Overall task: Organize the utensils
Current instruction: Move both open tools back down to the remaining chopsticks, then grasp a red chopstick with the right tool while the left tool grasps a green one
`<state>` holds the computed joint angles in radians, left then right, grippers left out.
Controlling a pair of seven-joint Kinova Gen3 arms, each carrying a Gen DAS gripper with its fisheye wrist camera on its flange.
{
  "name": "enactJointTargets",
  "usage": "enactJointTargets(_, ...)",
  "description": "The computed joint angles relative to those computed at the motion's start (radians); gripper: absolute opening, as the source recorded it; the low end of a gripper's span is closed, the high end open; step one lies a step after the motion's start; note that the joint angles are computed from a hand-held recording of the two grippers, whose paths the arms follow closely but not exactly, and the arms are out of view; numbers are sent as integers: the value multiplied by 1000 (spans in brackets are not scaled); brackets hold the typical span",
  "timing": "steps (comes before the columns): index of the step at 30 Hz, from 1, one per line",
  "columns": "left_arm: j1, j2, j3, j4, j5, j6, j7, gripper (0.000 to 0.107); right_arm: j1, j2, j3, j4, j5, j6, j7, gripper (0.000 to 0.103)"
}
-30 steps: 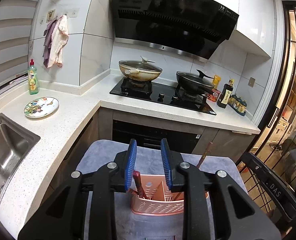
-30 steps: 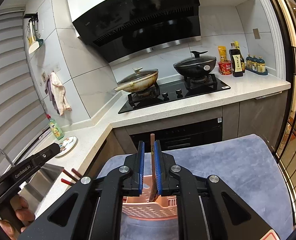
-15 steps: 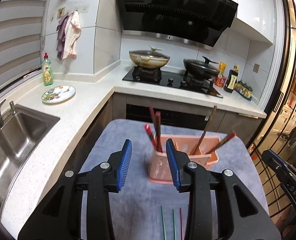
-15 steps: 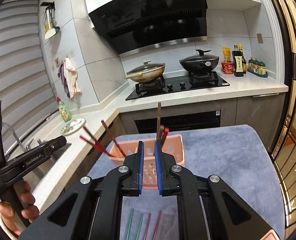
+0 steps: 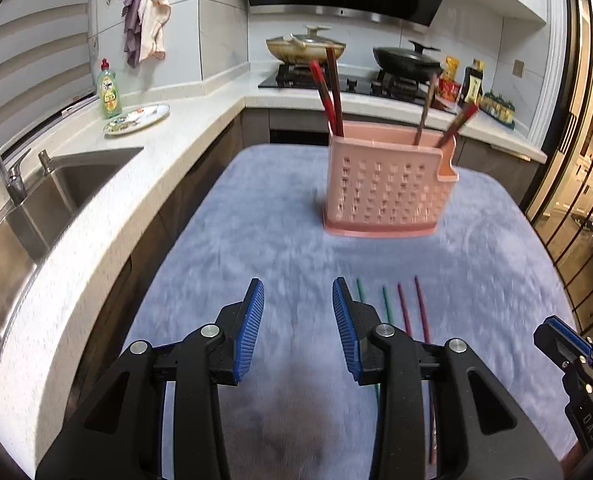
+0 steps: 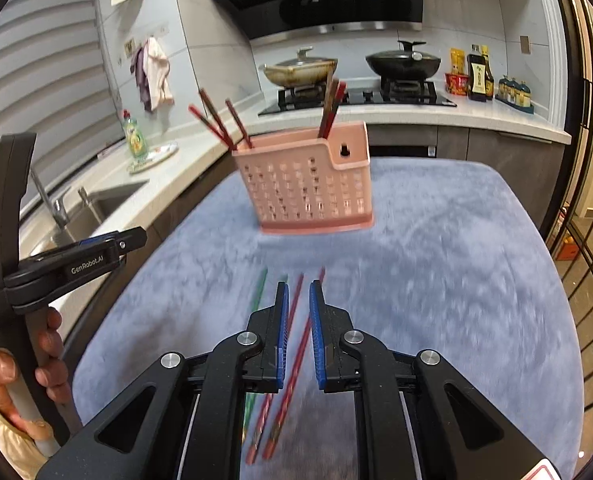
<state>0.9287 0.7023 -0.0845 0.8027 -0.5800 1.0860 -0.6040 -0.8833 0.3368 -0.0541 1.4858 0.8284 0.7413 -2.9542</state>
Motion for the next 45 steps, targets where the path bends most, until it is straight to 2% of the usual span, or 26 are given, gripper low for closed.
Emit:
enactJointTargets(7,24,-37,22,139,7,-40,52,34,-25,9,-21,68,-35,-9,-45,12)
enactJointTargets(16,22,-50,59,230,34,-62,82,34,-38,55,-19,91,-112,-62,-36,12)
enactJointTargets(24,14,-50,72,257,54,-61,81,36,-47,87,6,79,-173,-81,-4,12)
enactJointTargets(28,12,-50,73,263,59,-64,83,40,-57,99,16,66,-183,-72,11,12)
enactJointTargets(45,6,-47,81,271,79,-72,80,41,-73,116,47,76,-191,-95,-2,10)
